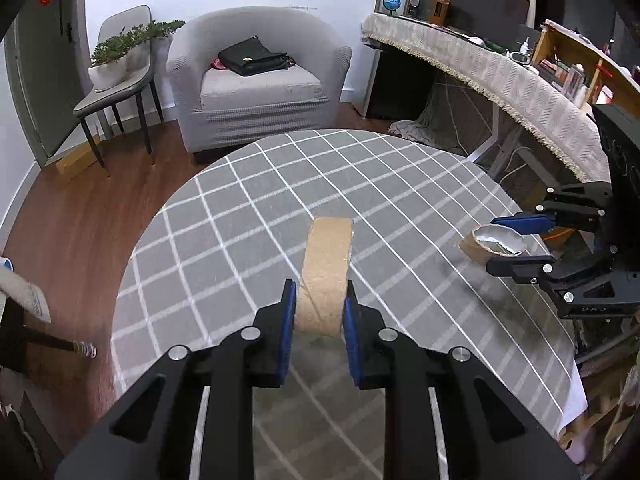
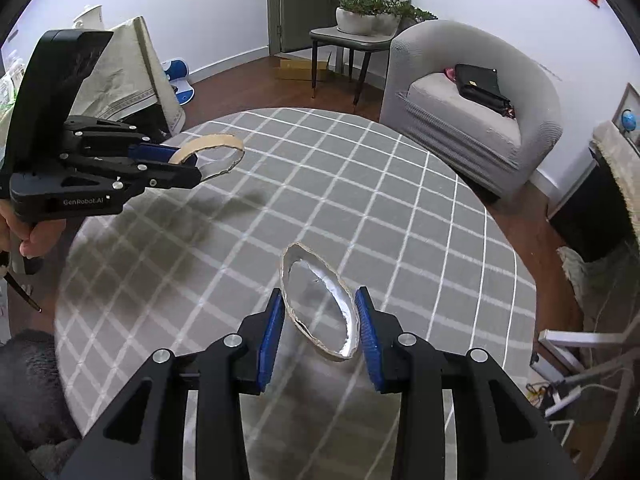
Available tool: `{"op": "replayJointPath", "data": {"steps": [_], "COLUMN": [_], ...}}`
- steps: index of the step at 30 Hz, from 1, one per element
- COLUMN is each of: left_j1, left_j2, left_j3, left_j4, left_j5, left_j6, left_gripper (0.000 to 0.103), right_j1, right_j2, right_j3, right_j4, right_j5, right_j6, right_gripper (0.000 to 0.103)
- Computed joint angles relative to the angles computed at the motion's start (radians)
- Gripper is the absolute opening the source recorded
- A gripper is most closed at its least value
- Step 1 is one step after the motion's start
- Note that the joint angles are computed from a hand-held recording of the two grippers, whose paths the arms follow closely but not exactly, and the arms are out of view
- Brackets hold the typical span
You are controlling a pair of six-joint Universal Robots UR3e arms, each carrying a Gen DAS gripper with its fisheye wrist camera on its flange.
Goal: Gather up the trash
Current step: 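Drop the cardboard strip into the teal bin with the left tool while the right tool carries the tape roll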
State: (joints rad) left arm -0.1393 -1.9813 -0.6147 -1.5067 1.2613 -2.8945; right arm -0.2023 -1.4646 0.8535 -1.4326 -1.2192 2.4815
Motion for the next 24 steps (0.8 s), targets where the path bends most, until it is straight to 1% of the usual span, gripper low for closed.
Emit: {"op": "replayJointPath", "data": {"steps": [4,9,12,15,20,23,24], "left_j1": [0.019,0.060,0.097,0.154,0.328,0.465,0.526], "left_j2": [0.204,0.429,0.538,0.621,0.771,0.845,0.874], "left_j3": [-0.265,-0.515,-0.596,-0.635,-0.730,-0.795,-0.822], "left_j4": [0.063,0.084,0.050,0.005,-0.083,-0.142,-0.170], "left_j5": [-0.002,0.013,0.018,0.006,-0.052,-0.103,-0.127], "left_j6": [0.005,0.032,0.061,0.092,0.213,0.306,0.356], "left_gripper": [0.024,0.024,0.024,0.024,0.024,0.024,0.024], "right_j1": [0.045,0.131,0.185,0.247,0.366,0.456,0.486], "right_j2": [-0.095,-0.191,-0.224,-0.225,-0.172,-0.094,-0.062], "right_j3": [0.067,0.168,0.204,0.213,0.217,0.195,0.181], "right_j4": [0.011,-0.033,-0.053,-0.081,-0.170,-0.235,-0.257], "right_j5": [-0.042,-0.080,-0.092,-0.096,-0.113,-0.143,-0.154], "right_j6": [0.043,0.130,0.180,0.228,0.319,0.372,0.387], "right_gripper": [0.037,0.037,0.037,0.037,0.037,0.037,0.037]}}
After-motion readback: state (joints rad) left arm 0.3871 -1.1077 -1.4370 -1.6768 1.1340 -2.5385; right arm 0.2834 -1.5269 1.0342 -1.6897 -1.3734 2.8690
